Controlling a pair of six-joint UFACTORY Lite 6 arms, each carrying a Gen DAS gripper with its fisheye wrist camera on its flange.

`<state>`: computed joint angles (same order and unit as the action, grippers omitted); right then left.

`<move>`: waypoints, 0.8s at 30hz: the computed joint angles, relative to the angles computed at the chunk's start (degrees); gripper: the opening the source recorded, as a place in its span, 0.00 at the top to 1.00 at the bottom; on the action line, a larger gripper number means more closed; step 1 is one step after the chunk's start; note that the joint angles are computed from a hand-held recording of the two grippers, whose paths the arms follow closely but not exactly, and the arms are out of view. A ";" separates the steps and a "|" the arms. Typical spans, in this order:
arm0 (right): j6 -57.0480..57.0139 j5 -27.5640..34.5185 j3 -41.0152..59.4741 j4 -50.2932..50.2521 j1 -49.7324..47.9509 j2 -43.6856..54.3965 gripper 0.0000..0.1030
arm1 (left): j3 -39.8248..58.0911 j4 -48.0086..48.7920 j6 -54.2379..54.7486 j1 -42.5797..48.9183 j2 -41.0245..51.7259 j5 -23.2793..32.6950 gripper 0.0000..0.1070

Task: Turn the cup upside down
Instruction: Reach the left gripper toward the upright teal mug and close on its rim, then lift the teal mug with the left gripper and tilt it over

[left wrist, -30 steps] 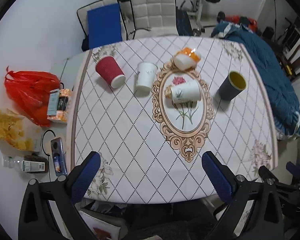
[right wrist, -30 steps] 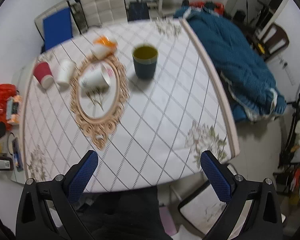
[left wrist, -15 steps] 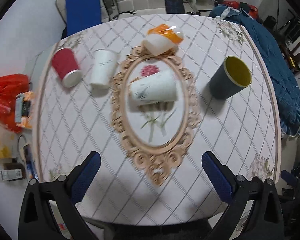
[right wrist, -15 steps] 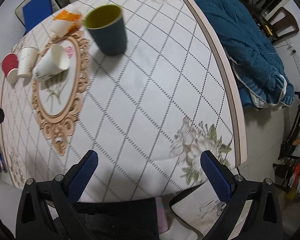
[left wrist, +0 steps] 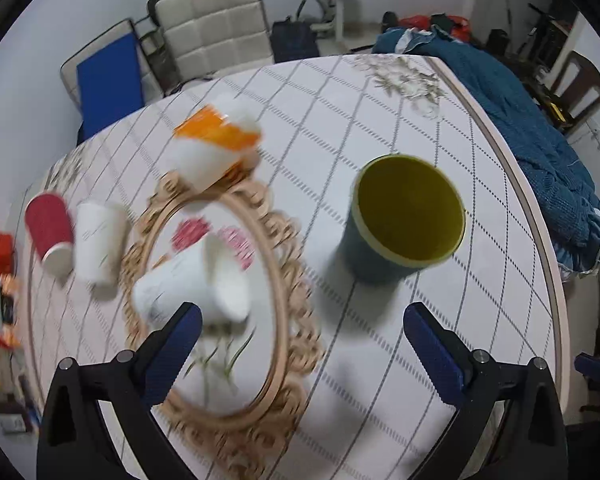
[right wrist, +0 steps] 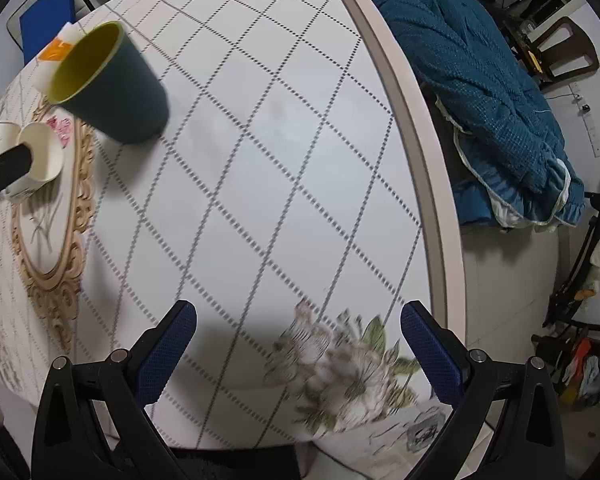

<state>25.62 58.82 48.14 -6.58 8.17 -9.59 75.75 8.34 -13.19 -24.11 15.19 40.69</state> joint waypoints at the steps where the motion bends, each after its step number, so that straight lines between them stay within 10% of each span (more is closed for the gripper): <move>1: -0.29 -0.68 -0.23 -0.51 -0.52 0.55 0.00 | 0.14 0.64 -0.67 -0.73 1.25 -1.50 0.04; 20: -5.81 -10.60 0.29 -1.87 -7.69 11.15 0.00 | 5.42 8.16 -9.25 -7.05 14.76 -12.43 0.07; 24: -6.92 -11.21 -0.22 -1.72 -9.11 11.55 0.00 | 8.19 7.40 -7.76 -7.21 17.41 -13.43 0.34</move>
